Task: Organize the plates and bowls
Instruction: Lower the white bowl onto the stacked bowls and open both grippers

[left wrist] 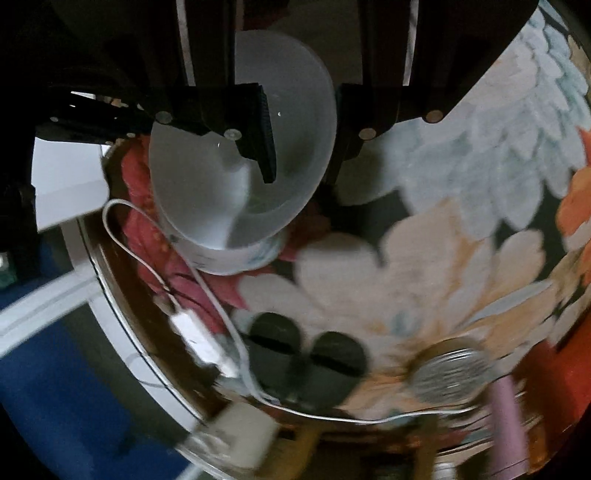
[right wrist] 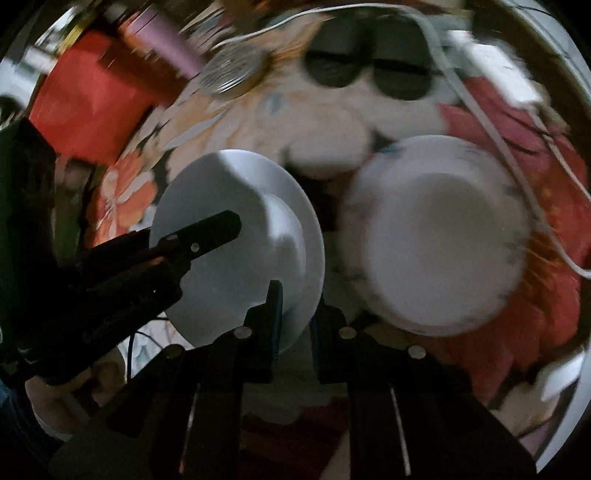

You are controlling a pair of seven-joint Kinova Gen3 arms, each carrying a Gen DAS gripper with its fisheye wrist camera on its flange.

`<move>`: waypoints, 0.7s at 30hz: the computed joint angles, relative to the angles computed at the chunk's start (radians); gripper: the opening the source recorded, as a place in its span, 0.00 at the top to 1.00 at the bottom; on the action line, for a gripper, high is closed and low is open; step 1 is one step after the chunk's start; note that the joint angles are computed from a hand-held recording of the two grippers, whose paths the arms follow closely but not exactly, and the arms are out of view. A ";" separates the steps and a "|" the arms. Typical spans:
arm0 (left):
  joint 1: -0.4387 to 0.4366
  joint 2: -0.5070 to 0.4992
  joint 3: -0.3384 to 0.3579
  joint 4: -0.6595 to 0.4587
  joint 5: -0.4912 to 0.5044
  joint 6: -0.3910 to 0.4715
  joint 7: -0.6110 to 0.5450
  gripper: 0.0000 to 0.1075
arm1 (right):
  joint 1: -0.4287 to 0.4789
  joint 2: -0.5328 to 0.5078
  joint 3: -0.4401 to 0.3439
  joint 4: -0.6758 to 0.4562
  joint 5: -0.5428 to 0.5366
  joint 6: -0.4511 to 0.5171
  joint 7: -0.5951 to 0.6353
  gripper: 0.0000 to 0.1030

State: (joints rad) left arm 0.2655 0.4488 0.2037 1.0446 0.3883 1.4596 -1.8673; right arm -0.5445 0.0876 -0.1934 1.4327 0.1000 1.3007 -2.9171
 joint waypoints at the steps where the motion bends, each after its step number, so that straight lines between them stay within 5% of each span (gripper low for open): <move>1: 0.020 0.006 0.007 -0.006 -0.002 -0.001 0.009 0.77 | -0.004 -0.020 0.000 0.017 0.018 0.021 -0.027 0.86; 7: 0.124 0.041 0.026 -0.023 -0.035 -0.017 0.041 0.77 | 0.029 -0.101 -0.016 0.098 0.054 0.090 -0.085 0.86; 16: 0.170 0.071 0.026 -0.027 -0.061 -0.004 0.070 0.76 | 0.090 -0.137 -0.024 0.186 0.016 0.048 -0.077 0.86; 21: 0.150 0.097 0.036 -0.056 -0.022 0.035 0.072 0.63 | 0.108 -0.153 -0.030 0.215 0.014 0.016 -0.096 0.87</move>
